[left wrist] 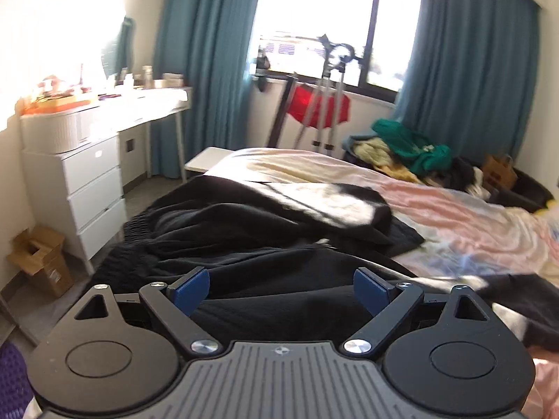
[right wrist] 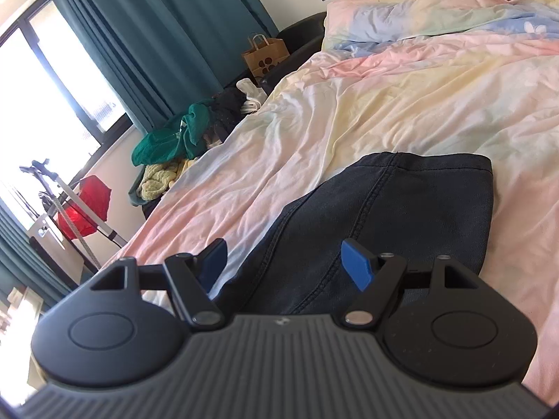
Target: Fold clothes
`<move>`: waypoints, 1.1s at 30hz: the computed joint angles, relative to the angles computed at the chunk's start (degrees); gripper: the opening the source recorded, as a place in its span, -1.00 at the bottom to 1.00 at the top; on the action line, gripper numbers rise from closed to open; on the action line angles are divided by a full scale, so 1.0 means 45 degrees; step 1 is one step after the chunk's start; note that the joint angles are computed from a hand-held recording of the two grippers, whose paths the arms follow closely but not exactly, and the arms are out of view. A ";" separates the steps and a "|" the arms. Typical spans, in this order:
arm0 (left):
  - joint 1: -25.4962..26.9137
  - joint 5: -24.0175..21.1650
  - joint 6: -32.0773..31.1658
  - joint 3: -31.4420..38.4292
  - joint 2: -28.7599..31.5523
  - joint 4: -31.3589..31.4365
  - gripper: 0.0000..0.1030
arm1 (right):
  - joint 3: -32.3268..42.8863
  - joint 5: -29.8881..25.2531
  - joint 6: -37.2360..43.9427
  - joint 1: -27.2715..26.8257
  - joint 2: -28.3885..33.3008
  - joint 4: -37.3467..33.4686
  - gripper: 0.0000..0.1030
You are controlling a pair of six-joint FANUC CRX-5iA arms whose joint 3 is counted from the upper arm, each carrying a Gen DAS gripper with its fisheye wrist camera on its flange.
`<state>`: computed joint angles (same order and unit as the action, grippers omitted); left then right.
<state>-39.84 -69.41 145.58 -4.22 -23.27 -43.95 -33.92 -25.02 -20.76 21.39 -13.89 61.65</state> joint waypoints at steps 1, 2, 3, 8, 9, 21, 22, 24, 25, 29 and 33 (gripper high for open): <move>0.0881 0.1395 -0.1343 -0.0104 0.0343 0.1270 0.77 | -0.0040 0.0137 -0.0061 -0.0051 -0.0017 0.0109 0.46; 0.1680 0.2635 -0.2606 -0.0247 0.0713 0.2566 0.77 | -0.0101 0.0369 -0.0094 -0.0157 -0.0035 0.0261 0.46; 0.2386 0.3746 -0.3949 -0.0393 0.1133 0.3915 0.77 | -0.0130 0.0467 -0.0138 -0.0211 -0.0038 0.0363 0.46; 0.3427 0.5705 -0.7856 0.0749 0.4394 0.7450 0.76 | -0.0219 0.0502 -0.0447 -0.0268 -0.0010 0.0618 0.46; 0.3532 0.5774 -0.8486 0.1066 0.4950 0.7926 0.76 | -0.0230 0.0518 -0.0531 -0.0292 0.0025 0.0666 0.46; 0.3708 0.4212 -1.1223 0.5480 1.0116 0.9734 0.70 | 0.0035 0.0857 -0.0901 -0.0606 0.0814 -0.0241 0.46; 0.3748 0.4205 -1.1423 0.5551 1.0268 1.0004 0.67 | 0.0056 0.0838 -0.0954 -0.0625 0.0869 -0.0327 0.46; 0.3814 0.4240 -1.1864 0.5577 1.0480 1.0542 0.50 | 0.0073 0.0922 -0.1081 -0.0711 0.0977 -0.0439 0.46; 0.3835 0.4288 -1.2099 0.5519 1.0529 1.0805 0.40 | 0.0114 0.0913 -0.1071 -0.0735 0.1058 -0.0548 0.46; 0.3768 0.5080 -1.3041 0.4677 1.0002 1.1575 -0.84 | 0.0214 0.0913 -0.1030 -0.0830 0.1240 -0.1044 0.46; 0.3104 0.6879 -1.3606 0.3137 0.8307 1.0825 -0.91 | 0.0153 0.0687 -0.1472 -0.0881 0.1236 -0.0774 0.46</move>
